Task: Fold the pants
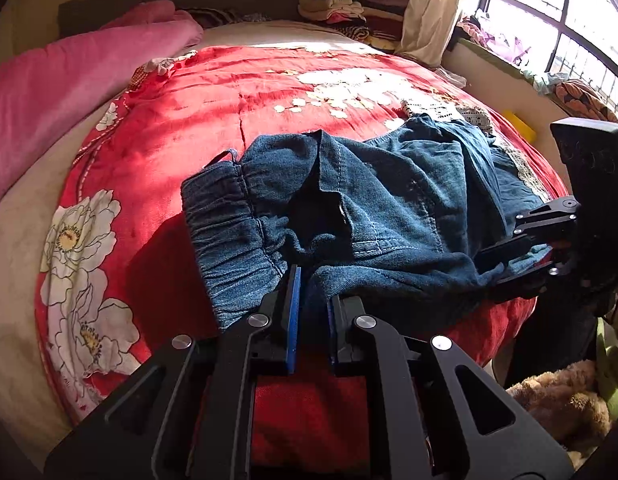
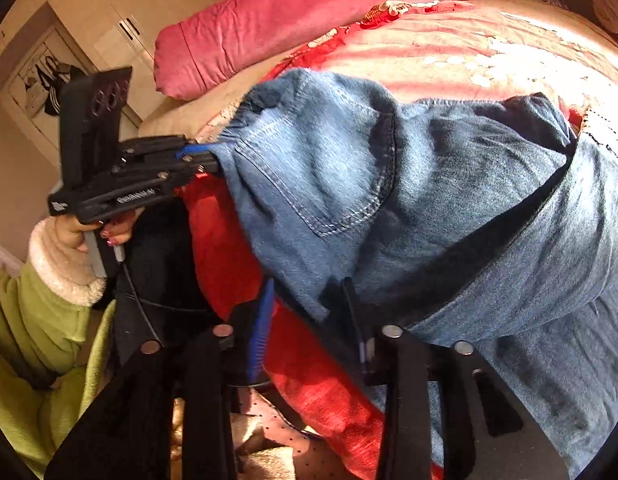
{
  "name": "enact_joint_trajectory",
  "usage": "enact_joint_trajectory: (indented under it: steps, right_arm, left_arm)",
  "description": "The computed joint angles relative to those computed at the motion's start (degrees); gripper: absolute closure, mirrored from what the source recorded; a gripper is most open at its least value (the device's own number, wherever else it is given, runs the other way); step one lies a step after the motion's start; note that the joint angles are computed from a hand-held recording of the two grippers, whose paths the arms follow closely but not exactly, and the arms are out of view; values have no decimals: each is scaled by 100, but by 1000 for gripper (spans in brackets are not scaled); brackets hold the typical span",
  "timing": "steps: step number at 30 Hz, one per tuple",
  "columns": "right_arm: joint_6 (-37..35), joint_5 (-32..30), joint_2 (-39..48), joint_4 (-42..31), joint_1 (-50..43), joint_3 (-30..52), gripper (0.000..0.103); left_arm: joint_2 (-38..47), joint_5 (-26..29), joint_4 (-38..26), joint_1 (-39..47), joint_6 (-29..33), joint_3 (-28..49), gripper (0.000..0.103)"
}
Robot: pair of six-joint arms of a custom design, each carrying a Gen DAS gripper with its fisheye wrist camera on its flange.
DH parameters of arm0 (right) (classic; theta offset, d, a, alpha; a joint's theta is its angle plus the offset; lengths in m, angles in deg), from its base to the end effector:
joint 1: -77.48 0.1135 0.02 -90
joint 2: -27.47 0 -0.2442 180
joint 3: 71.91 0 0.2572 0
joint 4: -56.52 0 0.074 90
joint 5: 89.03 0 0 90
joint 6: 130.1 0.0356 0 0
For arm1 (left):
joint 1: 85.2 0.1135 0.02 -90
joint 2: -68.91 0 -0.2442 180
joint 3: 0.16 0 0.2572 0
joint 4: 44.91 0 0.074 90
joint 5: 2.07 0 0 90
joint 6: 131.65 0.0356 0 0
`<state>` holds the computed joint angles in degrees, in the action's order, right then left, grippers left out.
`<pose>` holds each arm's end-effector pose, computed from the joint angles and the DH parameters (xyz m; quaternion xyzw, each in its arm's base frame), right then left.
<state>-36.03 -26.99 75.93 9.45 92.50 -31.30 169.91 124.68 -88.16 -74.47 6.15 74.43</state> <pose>0.1632 0.0611 0.1749 -0.1608 0.9141 0.2757 0.2502 0.3307 0.0410 0.1427 0.3497 0.8680 -0.1888 0.2979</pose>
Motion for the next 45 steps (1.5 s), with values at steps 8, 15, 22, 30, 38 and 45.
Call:
enact_joint_trajectory:
  steps: [8,15,22,30,38,45]
  right_arm:
    - [197,1016,435,439,262,447,56]
    - [461,1603,1389,1115,779,159,54]
    - [496,1644,1533,1231,802,175,54]
    - [570,1574,1394,1195,753,137,53]
    - [599,1373,829,826,541,111,53]
    - [615,1262,228,491,476,31,53]
  left_arm:
    - [-92,20,57,50,14,-110,97]
    - [-195,141,-333,238,190,0,95]
    - [-644,162,-496,276,390,-250,91]
    - [-858,-47,-433,193,320,-366,89]
    - [-1106,-386,-177,210,175,-425,29]
    - [-1234,115,-749,351,82,-150,29]
